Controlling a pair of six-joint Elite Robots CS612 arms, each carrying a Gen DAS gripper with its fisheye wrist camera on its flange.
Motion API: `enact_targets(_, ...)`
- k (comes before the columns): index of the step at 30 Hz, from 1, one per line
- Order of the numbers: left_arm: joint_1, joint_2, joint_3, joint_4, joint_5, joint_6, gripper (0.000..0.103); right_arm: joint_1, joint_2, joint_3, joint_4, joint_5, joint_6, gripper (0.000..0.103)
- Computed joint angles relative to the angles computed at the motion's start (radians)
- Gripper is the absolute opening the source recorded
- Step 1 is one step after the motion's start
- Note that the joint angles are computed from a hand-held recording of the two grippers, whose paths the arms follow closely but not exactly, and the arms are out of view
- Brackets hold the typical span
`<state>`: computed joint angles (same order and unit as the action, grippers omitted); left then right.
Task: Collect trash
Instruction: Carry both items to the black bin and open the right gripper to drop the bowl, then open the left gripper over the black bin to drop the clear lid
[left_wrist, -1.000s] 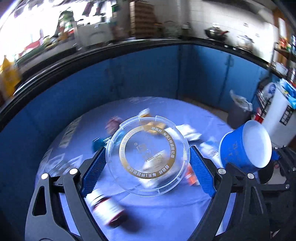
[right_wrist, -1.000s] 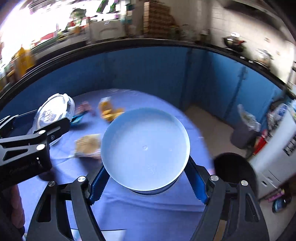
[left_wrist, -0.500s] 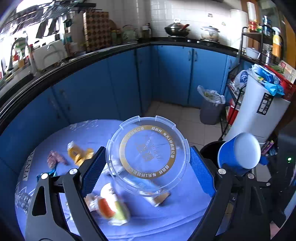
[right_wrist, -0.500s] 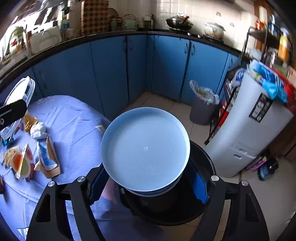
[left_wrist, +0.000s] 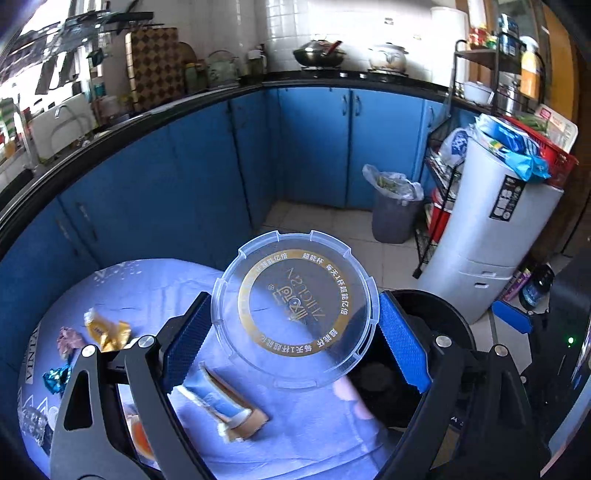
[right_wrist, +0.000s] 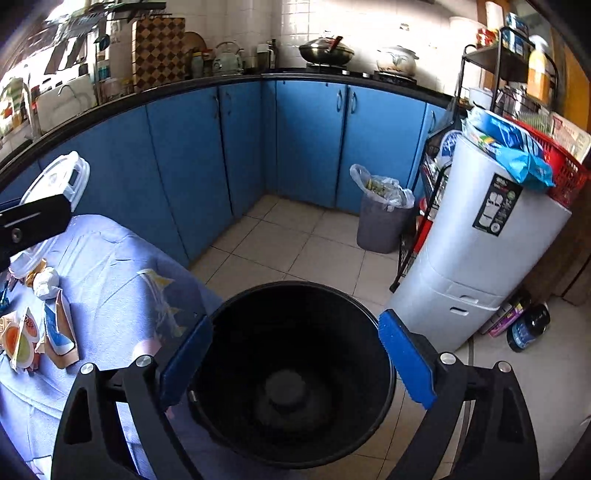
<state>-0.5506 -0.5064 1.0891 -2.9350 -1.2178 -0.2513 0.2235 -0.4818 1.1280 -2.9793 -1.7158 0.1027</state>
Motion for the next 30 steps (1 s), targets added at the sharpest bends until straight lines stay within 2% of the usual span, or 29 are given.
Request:
enact_targets(9, -0.015, 0.035, -0.073, 0.043, -0.09, 0.03, 0.089, -0.026, -0.023, 0.047, 0.001, 0.016, 0.055, 0.089)
enact_targets(12, -0.016, 0.041, -0.09, 0.068, -0.109, 0.021, 0.097, -0.031, -0.029, 0.061, -0.002, 0.022, 0.068, 0.089)
enact_targets(16, -0.016, 0.042, -0.09, 0.066, -0.112, 0.013, 0.098, -0.034, -0.035, 0.072, 0.001, 0.039, 0.077, 0.089)
enact_targets(23, -0.01, 0.013, -0.032, 0.06, -0.084, -0.017, 0.098, -0.022, -0.04, 0.077, 0.0, 0.064, 0.058, 0.089)
enact_targets(30, 0.011, -0.054, 0.107, 0.036, 0.006, -0.095, 0.098, 0.007, -0.037, 0.061, 0.005, 0.126, -0.002, 0.089)
